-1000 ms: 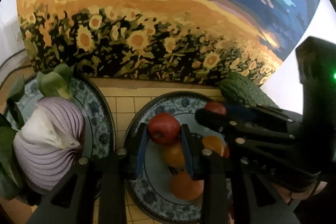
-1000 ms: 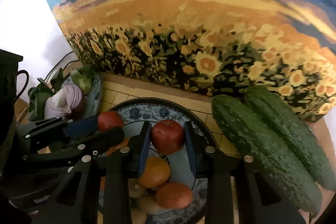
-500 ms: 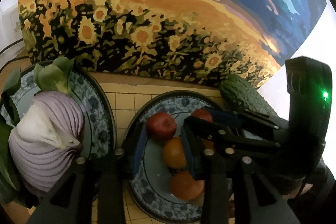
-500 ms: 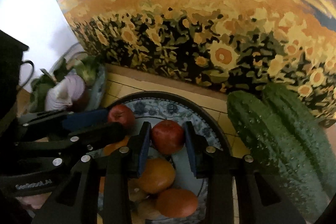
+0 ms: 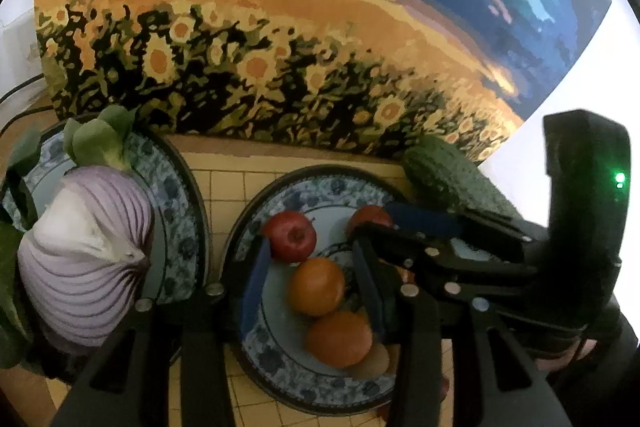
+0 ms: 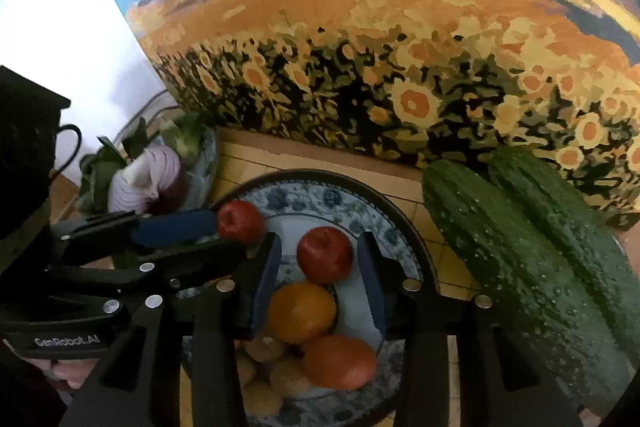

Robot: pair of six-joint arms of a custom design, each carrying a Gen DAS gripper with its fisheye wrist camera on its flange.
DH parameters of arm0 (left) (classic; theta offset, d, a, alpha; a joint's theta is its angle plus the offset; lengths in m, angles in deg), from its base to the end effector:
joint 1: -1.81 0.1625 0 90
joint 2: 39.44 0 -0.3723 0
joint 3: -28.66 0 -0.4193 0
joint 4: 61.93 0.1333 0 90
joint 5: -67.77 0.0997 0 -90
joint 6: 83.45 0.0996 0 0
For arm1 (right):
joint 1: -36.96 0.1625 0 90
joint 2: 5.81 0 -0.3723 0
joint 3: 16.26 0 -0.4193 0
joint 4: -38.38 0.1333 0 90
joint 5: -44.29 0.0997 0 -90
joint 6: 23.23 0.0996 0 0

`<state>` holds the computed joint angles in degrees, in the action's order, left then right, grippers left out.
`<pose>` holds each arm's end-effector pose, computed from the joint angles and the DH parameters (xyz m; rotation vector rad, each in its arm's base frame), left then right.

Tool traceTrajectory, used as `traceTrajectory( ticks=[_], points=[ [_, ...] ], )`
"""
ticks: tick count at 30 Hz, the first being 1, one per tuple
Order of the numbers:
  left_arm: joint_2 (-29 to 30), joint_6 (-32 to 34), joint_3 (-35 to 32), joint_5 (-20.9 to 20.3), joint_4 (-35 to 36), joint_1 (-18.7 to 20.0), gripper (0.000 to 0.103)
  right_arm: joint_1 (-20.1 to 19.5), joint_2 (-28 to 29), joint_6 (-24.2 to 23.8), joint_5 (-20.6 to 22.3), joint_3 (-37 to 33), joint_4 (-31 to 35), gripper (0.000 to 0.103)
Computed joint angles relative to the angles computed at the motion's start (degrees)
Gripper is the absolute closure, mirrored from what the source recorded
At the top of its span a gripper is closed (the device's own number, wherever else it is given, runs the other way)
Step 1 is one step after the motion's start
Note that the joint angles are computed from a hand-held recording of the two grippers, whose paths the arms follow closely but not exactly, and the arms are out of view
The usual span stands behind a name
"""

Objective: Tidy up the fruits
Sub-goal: 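Lower both pomegranates onto the patterned plate and open both tools, then withdraw both tools from the plate toward the last two pomegranates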

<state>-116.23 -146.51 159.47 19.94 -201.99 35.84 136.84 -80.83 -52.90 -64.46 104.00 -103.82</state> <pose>-0.2408 -0.4042 0.1051 -0.1258 2.5897 -0.8159 0.1859 -0.4771 0.1429 0.9200 -2.6420 0.0882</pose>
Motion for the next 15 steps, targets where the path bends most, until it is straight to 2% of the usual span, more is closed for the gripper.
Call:
traceTrajectory(
  ticks=[4,10,15],
  points=[
    [1.2,-1.6,-1.4,0.5,2.8,-0.3,0.057,0.8,-1.1,-0.8,-1.8,1.1,-1.9,0.062],
    [1.8,-2.1,-2.7,1.7,6.1,-1.9,0.057,2.2,-3.0,0.8,-6.1,1.7,-2.0,0.061],
    [0.9,-4.0,-3.2,1.0,10.8,-3.3,0.057,3.1,-5.7,2.1,-9.0,3.3,-1.7,0.061]
  ],
)
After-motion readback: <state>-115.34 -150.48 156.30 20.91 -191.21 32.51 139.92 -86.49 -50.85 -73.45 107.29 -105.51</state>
